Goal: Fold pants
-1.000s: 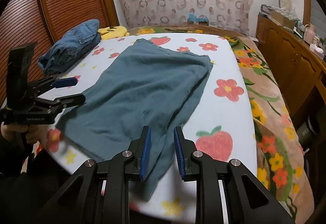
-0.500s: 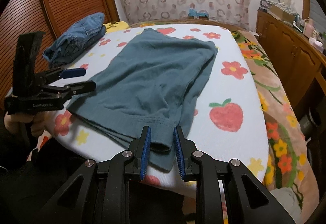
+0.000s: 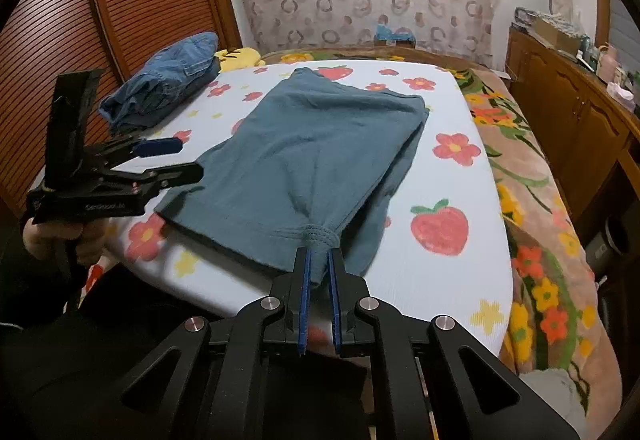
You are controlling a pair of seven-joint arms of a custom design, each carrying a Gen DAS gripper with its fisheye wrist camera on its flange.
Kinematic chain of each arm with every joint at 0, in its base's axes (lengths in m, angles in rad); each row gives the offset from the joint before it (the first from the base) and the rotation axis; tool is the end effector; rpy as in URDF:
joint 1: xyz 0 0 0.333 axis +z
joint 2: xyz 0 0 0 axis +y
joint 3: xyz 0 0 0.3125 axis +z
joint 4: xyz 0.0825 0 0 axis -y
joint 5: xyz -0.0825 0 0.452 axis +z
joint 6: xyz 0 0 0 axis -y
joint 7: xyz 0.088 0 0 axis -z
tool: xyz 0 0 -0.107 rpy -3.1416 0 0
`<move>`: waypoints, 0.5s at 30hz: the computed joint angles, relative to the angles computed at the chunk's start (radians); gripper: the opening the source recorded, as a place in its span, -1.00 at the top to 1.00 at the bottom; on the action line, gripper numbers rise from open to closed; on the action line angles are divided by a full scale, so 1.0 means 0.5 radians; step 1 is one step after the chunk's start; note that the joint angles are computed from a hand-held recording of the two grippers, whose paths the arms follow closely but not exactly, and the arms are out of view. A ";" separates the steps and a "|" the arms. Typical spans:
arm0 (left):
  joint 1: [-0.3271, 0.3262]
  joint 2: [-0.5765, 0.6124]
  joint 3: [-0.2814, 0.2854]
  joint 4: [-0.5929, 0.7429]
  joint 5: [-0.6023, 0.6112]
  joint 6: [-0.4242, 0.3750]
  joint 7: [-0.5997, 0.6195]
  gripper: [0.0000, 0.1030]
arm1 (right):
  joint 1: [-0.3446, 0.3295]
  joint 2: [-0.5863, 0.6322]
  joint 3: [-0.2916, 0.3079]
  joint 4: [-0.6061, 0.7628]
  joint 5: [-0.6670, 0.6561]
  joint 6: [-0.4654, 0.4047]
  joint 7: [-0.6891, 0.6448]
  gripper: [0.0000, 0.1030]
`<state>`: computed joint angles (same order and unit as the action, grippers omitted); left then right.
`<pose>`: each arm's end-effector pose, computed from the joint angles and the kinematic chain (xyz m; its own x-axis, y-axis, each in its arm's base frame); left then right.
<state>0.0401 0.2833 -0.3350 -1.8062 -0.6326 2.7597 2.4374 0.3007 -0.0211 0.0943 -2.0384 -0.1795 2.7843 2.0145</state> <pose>0.7105 -0.1711 0.4296 -0.5875 -0.8070 0.0593 -0.5824 0.3708 -0.7234 0.6027 0.2604 0.5097 0.1512 -0.9778 -0.1447 -0.7293 -0.0115 -0.6841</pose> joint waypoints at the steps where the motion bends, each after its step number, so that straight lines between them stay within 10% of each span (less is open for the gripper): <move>1: 0.003 -0.004 -0.003 -0.003 -0.005 -0.002 0.007 -0.52 | 0.003 -0.008 0.003 -0.006 -0.004 -0.016 0.008 0.83; 15: -0.006 -0.033 0.029 -0.071 0.074 -0.003 -0.051 -0.52 | -0.014 -0.018 0.003 -0.019 -0.140 0.026 0.194 0.65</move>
<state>0.0371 0.2669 -0.3207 -1.8415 -0.5955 2.7582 2.4118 0.2938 -0.0300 0.0958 -2.0481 -0.2495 2.7973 2.1113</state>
